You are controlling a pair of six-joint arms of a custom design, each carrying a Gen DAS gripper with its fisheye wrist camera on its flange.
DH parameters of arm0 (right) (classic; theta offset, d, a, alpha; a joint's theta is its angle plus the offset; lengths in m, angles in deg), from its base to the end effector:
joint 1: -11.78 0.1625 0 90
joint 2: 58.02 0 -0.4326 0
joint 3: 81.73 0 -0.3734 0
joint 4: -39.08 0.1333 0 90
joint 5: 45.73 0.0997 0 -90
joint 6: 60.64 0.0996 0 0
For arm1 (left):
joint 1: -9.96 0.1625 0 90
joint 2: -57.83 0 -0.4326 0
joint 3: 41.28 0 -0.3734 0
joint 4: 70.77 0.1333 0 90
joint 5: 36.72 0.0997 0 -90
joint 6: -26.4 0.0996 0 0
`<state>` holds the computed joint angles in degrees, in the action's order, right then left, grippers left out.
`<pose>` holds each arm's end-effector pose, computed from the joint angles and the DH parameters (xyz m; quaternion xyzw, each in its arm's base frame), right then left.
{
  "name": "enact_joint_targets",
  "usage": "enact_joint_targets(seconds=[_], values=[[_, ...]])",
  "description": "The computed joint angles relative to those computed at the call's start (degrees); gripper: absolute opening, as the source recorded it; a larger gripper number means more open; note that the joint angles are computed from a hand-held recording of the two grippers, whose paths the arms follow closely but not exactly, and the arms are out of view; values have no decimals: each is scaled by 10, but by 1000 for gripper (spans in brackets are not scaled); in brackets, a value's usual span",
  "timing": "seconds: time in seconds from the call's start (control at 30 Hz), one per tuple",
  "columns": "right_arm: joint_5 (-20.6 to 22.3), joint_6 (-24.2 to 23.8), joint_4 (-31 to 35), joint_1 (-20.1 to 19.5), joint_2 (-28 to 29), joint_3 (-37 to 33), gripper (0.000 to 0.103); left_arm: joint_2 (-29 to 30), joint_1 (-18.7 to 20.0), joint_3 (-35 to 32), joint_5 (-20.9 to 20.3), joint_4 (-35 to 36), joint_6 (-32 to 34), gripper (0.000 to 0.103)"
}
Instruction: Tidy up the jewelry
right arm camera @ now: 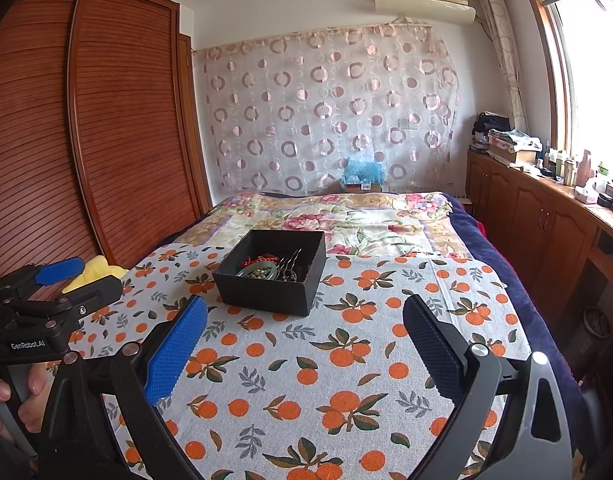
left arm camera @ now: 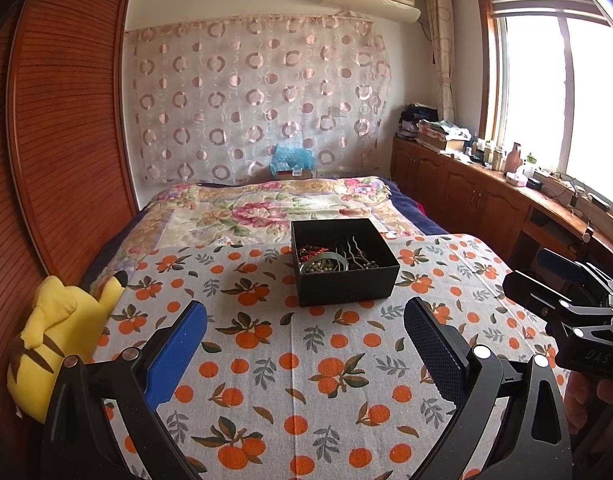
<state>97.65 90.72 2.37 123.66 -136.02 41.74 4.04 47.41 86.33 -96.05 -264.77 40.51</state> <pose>0.1968 -0.3470 0.2119 0.0249 -0.7381 0.5606 0.3746 -0.2761 -0.4434 0.1290 0.4541 0.8158 -0.3211 0.1585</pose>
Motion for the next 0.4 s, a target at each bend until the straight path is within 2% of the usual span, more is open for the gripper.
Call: enact_joint_targets(seconds=[0.4], values=[[0, 1, 1, 0, -1, 0, 99, 3, -4, -7, 1, 6, -6, 95]])
